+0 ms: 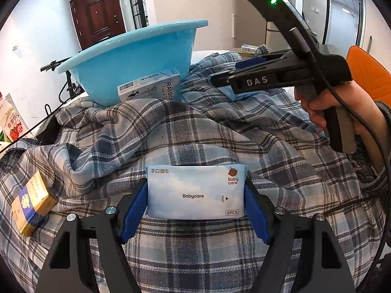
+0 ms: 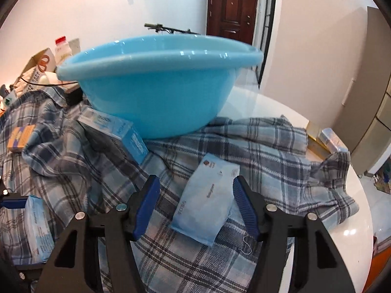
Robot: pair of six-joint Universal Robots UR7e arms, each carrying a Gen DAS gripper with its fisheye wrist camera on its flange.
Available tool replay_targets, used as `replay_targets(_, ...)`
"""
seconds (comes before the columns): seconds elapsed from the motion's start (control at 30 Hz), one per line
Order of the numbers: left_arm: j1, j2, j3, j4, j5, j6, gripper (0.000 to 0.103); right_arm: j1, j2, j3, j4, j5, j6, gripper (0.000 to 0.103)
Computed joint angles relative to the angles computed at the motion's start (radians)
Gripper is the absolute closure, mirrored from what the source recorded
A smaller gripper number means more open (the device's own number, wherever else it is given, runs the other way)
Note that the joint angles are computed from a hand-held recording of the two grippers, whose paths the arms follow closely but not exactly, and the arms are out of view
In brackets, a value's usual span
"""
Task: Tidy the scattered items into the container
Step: 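Hold the wipes pack in the left gripper while the right gripper closes on another Babycare wipes pack, then lift both wipes packs and carry them over the blue basin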
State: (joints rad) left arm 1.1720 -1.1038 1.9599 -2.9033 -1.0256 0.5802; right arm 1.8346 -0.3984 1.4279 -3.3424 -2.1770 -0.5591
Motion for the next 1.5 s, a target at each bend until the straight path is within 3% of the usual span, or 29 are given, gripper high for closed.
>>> replay_targets(0.37, 0.009, 0.003, -0.003, -0.018, -0.021, -0.008, 0.027, -0.011, 0.009, -0.018, 0.054, -0.047, 0.065, 0.043)
replay_targets(0.6, 0.026, -0.001, 0.004, -0.043, -0.06, -0.03, 0.027, -0.015, 0.002, -0.016, 0.049, -0.059, 0.084, 0.059)
replay_targets(0.97, 0.043, -0.03, 0.033, -0.138, -0.128, -0.034, 0.027, -0.017, -0.013, 0.006, 0.01, -0.046, 0.059, 0.061)
replay_targets(1.13, 0.029, -0.015, 0.033, -0.143, -0.081, -0.03, 0.027, -0.024, -0.047, 0.03, 0.051, 0.011, 0.109, 0.061)
replay_targets(1.5, 0.025, -0.008, 0.034, -0.153, -0.061, -0.017, 0.027, -0.028, -0.064, 0.042, -0.016, 0.024, 0.148, 0.061)
